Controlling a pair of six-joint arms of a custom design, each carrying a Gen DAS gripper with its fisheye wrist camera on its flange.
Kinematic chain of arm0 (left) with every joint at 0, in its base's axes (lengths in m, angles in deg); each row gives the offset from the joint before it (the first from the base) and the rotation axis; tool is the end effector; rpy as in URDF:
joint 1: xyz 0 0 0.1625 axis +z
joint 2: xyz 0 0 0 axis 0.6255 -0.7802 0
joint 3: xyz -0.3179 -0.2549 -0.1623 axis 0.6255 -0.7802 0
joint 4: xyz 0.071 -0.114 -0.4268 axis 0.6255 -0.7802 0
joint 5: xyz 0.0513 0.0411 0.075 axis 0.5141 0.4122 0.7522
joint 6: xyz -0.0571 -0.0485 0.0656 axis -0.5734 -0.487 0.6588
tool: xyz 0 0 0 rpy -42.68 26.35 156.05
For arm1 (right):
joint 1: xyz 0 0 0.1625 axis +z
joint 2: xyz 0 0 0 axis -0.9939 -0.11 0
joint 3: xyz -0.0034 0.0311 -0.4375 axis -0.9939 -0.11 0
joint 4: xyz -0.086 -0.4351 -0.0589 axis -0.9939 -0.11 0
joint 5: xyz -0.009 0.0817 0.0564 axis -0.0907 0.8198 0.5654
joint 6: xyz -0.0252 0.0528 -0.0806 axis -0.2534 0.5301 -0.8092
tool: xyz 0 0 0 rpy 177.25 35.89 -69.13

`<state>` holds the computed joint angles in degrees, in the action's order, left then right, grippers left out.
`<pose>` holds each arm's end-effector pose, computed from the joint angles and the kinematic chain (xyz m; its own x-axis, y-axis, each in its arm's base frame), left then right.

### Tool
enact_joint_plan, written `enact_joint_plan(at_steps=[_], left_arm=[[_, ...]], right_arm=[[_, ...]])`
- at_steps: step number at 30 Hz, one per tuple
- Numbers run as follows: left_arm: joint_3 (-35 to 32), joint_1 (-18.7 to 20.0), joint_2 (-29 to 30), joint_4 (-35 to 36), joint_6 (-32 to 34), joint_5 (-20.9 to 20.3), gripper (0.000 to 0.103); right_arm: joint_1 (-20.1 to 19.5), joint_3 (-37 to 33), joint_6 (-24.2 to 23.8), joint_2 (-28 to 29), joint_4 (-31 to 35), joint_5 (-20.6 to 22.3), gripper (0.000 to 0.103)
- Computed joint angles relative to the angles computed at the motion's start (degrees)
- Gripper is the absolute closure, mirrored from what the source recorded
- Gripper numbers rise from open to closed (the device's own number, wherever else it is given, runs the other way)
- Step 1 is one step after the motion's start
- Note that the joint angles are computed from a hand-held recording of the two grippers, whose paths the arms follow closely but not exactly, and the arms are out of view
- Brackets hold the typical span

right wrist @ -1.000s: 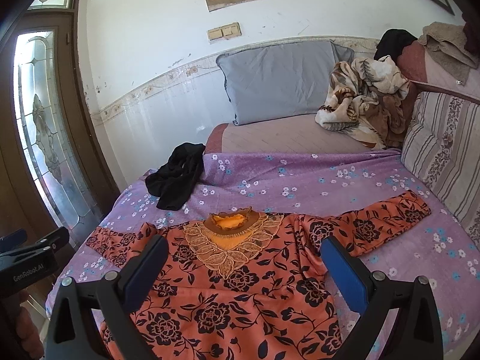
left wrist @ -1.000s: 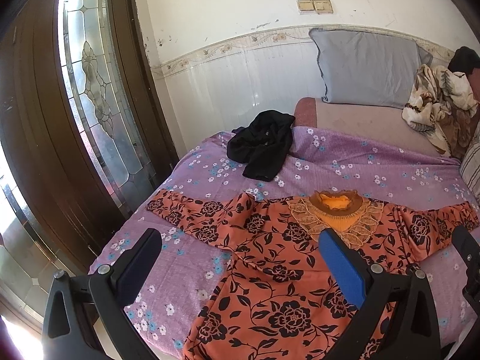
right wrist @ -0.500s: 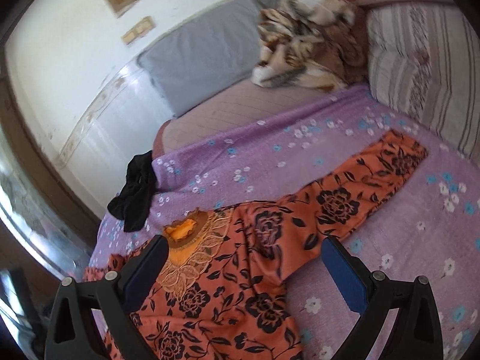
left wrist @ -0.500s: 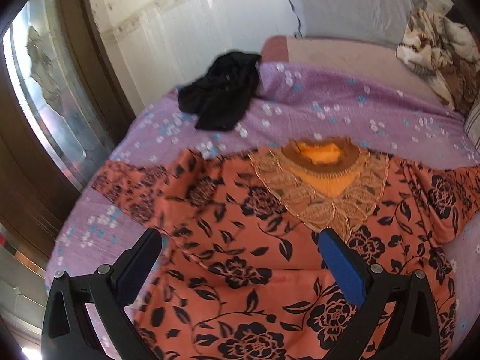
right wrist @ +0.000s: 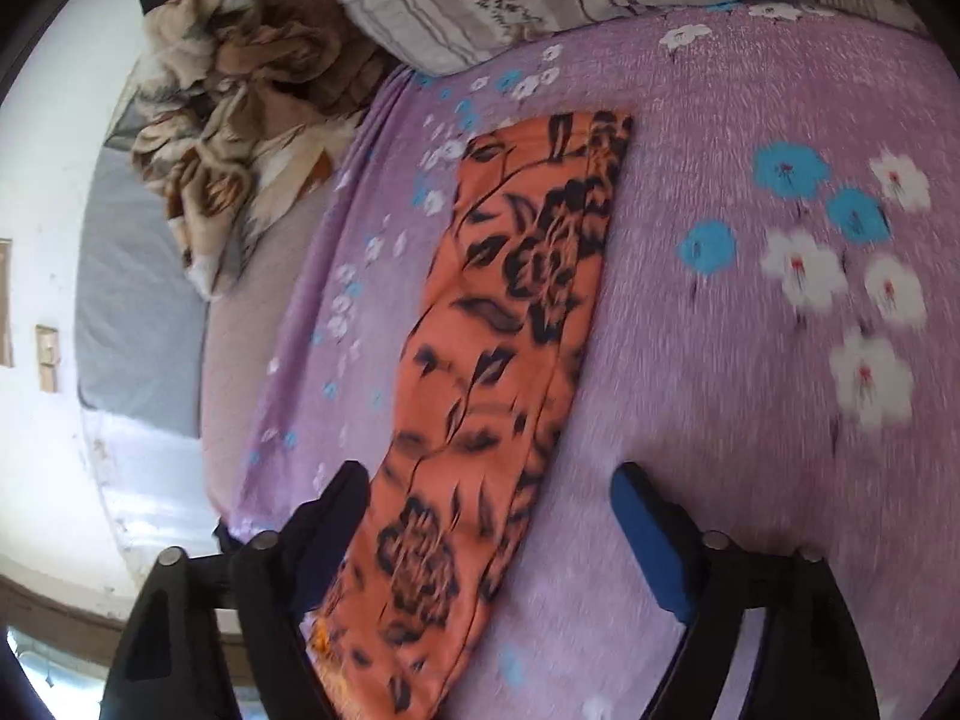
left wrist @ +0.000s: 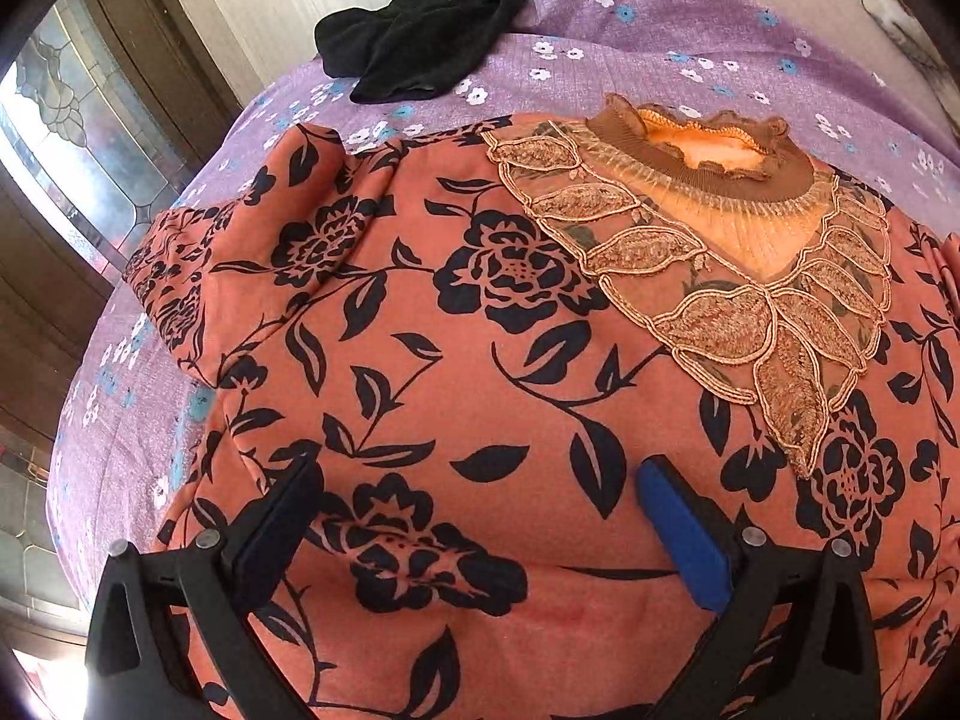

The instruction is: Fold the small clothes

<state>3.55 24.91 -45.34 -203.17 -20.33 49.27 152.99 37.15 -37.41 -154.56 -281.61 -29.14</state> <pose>-0.1721 -0.8205 -0.0024 -0.5128 0.3362 -0.7900 0.6016 0.7972 -0.0512 -0.0900 -0.5281 0.2912 -0.5305 0.6388 -0.5572 0.5876 -0.1967 -0.7849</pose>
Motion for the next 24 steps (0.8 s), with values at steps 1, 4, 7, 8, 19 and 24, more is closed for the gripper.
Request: enact_joint_plan(at_steps=[1, 4, 7, 8, 19, 24], left_arm=[[-0.40, 0.20, -0.08, 1.20, -1.51, -0.66, 0.000], [-1.78, 1.23, -0.99, 7.16, -9.92, -4.71, 0.000], [-2.17, 0.82, -0.81, 7.80, -8.94, -3.91, 0.000], [-2.44, 0.70, -0.67, 7.94, -8.81, -3.62, 0.000], [-6.21, 1.08, -0.12, 14.00, -9.38, -4.45, 0.000], [-6.38, 1.06, -1.44, 10.33, -7.83, -2.80, 0.000]], right_arm=[[-0.04, -0.91, -1.28, 0.45, -0.65, -1.06, 0.025], [0.02, -4.23, -2.80, 1.94, 0.39, -4.16, 0.026], [0.05, -7.31, -7.42, 3.69, -0.64, -5.72, 0.034], [-0.36, -8.10, -8.85, 4.08, -0.19, -5.63, 0.051], [1.69, -9.19, -15.30, 4.94, -8.63, 9.11, 0.092], [9.35, -15.53, -22.71, 8.32, -2.61, 16.77, 0.092]])
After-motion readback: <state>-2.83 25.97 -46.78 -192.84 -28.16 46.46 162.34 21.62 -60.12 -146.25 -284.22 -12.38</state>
